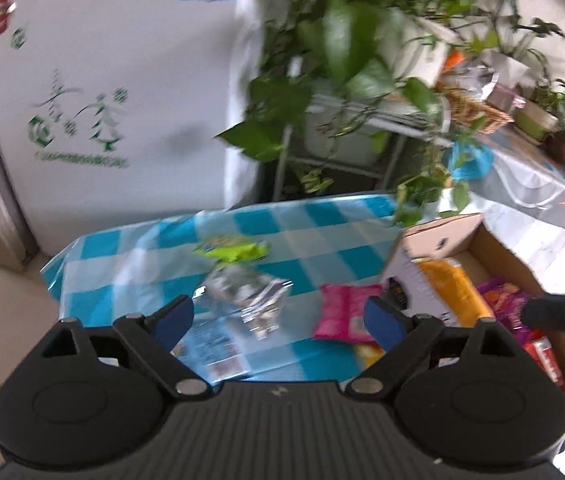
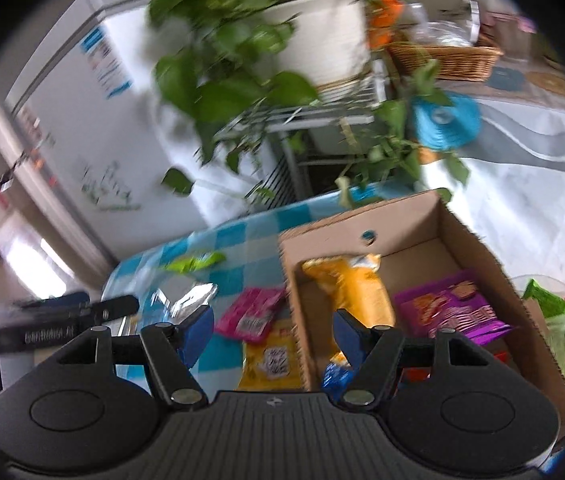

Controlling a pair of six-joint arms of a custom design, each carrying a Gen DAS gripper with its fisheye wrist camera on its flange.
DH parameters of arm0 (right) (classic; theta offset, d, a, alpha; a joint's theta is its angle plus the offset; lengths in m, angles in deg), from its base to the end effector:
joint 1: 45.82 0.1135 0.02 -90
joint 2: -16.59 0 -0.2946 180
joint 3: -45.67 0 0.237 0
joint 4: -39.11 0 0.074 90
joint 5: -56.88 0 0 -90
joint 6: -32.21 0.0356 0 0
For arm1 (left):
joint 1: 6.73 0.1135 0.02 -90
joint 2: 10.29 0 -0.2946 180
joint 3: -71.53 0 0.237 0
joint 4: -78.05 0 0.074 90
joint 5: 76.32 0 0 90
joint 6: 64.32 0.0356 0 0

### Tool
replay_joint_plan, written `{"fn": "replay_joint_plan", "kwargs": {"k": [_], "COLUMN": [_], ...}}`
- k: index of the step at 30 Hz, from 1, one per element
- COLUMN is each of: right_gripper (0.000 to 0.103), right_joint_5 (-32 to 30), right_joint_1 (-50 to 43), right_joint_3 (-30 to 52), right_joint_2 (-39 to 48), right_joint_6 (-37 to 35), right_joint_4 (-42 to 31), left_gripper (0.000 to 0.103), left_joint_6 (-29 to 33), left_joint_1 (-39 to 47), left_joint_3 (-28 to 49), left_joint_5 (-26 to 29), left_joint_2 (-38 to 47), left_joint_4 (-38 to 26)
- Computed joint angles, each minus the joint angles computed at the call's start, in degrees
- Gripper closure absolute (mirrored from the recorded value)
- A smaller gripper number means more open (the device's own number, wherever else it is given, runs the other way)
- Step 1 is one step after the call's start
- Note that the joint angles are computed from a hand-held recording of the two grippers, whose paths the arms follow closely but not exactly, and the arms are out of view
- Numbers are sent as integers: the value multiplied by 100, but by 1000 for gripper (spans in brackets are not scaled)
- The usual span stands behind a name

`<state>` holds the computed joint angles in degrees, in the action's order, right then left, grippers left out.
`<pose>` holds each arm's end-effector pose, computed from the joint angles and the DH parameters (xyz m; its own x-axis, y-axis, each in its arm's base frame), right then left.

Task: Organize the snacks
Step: 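Move both open grippers back to the snack pile on the table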

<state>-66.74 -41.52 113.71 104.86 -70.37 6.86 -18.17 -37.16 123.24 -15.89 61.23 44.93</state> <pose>0.2943 0.0419 0.2438 -0.6851 -0.2334 -0.6901 -0.5614 0.7728 0.2960 0.1924 -0.0927 0.2288 -0.6236 -0.3325 -0.7075 -0.3439 0.9294 -0.1336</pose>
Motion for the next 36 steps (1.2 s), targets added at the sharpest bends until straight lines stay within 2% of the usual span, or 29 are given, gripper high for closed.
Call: {"fn": "replay_joint_plan", "kwargs": {"k": [5, 11, 16, 26, 36], "right_gripper": [31, 31, 31, 31, 31], "right_joint_5": [98, 351, 633, 765, 939], "right_joint_1": [321, 735, 989, 1444, 1758], "right_joint_3": [-352, -666, -574, -328, 172], "right_joint_2": [-257, -379, -232, 61, 584], "right_joint_6": [-204, -366, 33, 641, 778], "right_joint_4": [-65, 114, 211, 544, 741], "left_gripper": [11, 11, 11, 11, 11], "left_joint_6": [145, 259, 451, 737, 804], "left_joint_1": [677, 1383, 1504, 1736, 1817], "left_joint_3": [-436, -704, -740, -668, -570], "left_joint_5": [295, 832, 1074, 1392, 1470], "left_joint_2": [-301, -123, 371, 1205, 1720], "left_joint_4": [127, 496, 721, 1347, 1599]}}
